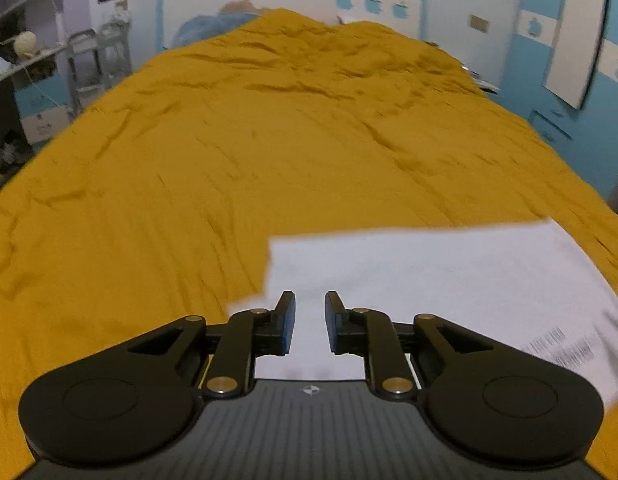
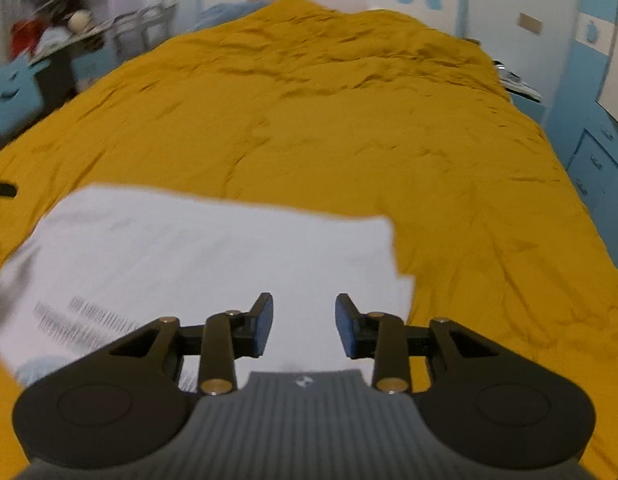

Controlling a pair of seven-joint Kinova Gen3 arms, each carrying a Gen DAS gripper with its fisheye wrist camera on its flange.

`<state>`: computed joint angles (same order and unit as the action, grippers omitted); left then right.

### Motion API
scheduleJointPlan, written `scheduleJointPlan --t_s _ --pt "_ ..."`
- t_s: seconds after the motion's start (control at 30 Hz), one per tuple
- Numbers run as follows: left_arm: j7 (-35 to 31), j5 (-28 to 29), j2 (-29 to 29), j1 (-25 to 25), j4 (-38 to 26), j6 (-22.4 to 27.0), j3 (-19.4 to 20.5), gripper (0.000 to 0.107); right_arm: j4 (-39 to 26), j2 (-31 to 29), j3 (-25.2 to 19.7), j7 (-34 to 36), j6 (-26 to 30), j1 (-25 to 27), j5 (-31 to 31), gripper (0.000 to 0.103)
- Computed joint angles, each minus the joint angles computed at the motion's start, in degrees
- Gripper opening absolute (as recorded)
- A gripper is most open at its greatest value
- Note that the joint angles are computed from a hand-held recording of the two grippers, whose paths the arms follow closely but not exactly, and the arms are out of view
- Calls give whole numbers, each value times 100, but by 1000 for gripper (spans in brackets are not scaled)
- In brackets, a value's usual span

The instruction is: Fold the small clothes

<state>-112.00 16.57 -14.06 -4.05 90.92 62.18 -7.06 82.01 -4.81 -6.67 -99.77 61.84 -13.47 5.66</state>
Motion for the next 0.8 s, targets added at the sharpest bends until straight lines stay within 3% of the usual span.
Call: scheduleJointPlan --t_s 0.1,0.2,0.3,0.4,0.53,0.67,0.8 --pt "-144 -193 -597 -135 672 -200 227 20 639 -545 -321 -317 -142 -107 342 30" --pt "184 -353 -917 58 1115 -124 45 20 1316 -977 -644 -801 -250 -59 662 30" --pt "650 -691 -1127 -144 1536 -225 218 20 1993 -1324 -965 -1313 -483 129 1003 30" --pt "966 -759 -1196 -188 1854 -317 126 20 2583 -1618 -896 -1833 -770 250 844 28" --pt "1157 -1024 -1275 -156 2262 -715 315 19 3178 -1828 -1066 -2194 -1273 427 896 28" --pt "1468 -1223 -1185 -143 2313 -875 506 19 3388 -1820 -1099 -2318 -1526 472 901 28" --pt "1671 -1264 -1369 -71 2191 -558 406 20 3329 -1787 -1014 -2232 -1461 443 797 28"
